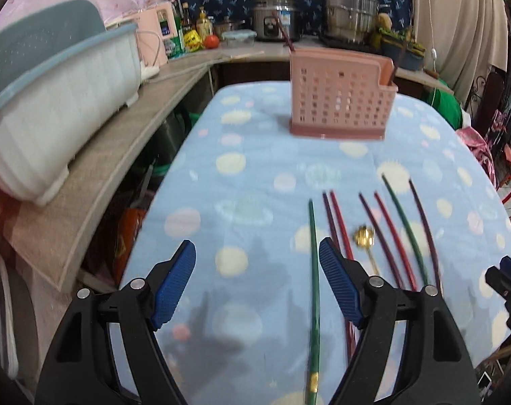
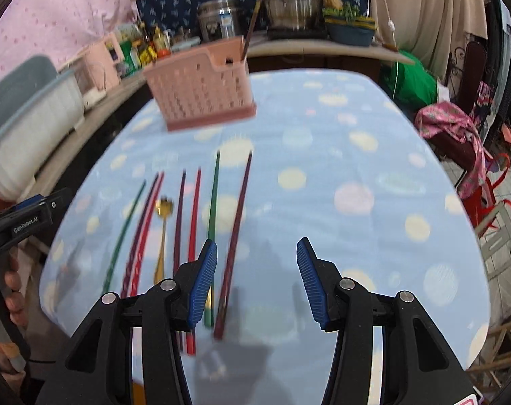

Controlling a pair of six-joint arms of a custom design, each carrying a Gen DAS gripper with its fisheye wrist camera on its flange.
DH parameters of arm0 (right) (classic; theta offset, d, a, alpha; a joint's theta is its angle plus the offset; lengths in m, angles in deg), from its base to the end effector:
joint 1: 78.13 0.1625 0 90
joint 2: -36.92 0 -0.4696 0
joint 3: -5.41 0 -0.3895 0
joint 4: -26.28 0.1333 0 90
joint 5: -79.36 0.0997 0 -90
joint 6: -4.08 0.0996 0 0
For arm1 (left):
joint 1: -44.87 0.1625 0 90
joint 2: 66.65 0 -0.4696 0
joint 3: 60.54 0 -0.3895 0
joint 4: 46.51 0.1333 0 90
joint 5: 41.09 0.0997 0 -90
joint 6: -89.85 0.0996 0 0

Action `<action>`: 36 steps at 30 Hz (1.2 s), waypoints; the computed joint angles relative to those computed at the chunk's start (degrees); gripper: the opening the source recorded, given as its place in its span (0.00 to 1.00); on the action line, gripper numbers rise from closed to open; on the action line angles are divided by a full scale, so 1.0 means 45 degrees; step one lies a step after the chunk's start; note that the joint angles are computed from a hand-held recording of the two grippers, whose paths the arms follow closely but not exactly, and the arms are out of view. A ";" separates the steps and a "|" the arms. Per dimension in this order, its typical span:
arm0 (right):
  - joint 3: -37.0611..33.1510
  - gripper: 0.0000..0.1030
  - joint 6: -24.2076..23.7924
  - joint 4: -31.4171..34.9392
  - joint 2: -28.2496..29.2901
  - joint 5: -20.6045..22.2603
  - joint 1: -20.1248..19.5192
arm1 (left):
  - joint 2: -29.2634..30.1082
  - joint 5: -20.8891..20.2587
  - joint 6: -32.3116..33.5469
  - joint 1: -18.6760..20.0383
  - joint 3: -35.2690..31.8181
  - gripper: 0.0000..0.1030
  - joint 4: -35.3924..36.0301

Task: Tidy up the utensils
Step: 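Open both grippers to release the chopsticks into the caddy, then grasp a dark red chopstick with the right gripper while the left grasps a green chopstick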

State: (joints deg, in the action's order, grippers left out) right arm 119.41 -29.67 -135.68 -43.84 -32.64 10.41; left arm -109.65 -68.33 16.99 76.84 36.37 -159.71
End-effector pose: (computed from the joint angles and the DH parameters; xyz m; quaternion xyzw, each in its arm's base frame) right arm 0.0823 -0.5390 0.4028 0.1968 -0.9072 0.2557 0.2700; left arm -0.4215 -0.5246 0.0779 0.0305 0.8342 -0.3628 0.4143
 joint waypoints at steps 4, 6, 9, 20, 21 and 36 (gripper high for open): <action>0.0732 0.47 -0.0149 -0.0413 -0.0125 -0.0139 -0.0241 | 0.0090 -0.0487 -0.0327 -0.0173 0.0519 0.70 -0.0379; 0.1084 0.46 -0.0385 -0.0809 -0.0103 -0.0223 -0.0252 | 0.0181 -0.0677 -0.0337 -0.0245 0.0660 0.70 -0.0525; 0.1456 0.44 -0.0708 -0.1236 -0.0055 -0.0363 -0.0186 | 0.0334 -0.0866 -0.0209 -0.0321 0.0741 0.70 -0.0683; 0.1706 0.31 -0.0275 -0.1480 -0.0020 -0.0457 -0.0337 | 0.0511 -0.1603 0.0133 -0.0475 0.1195 0.70 -0.1299; 0.1641 0.30 -0.0166 -0.1410 0.0024 -0.0459 -0.0350 | 0.0518 -0.1665 0.0118 -0.0477 0.1222 0.70 -0.1286; 0.1404 0.22 0.0001 -0.1402 0.0480 -0.0347 -0.0271 | 0.0391 -0.2376 -0.0283 -0.0420 0.1573 0.69 -0.1259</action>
State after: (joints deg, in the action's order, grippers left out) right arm 125.73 -29.66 -141.99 -41.68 -34.20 9.19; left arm -107.89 -79.02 15.72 74.95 43.45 -165.38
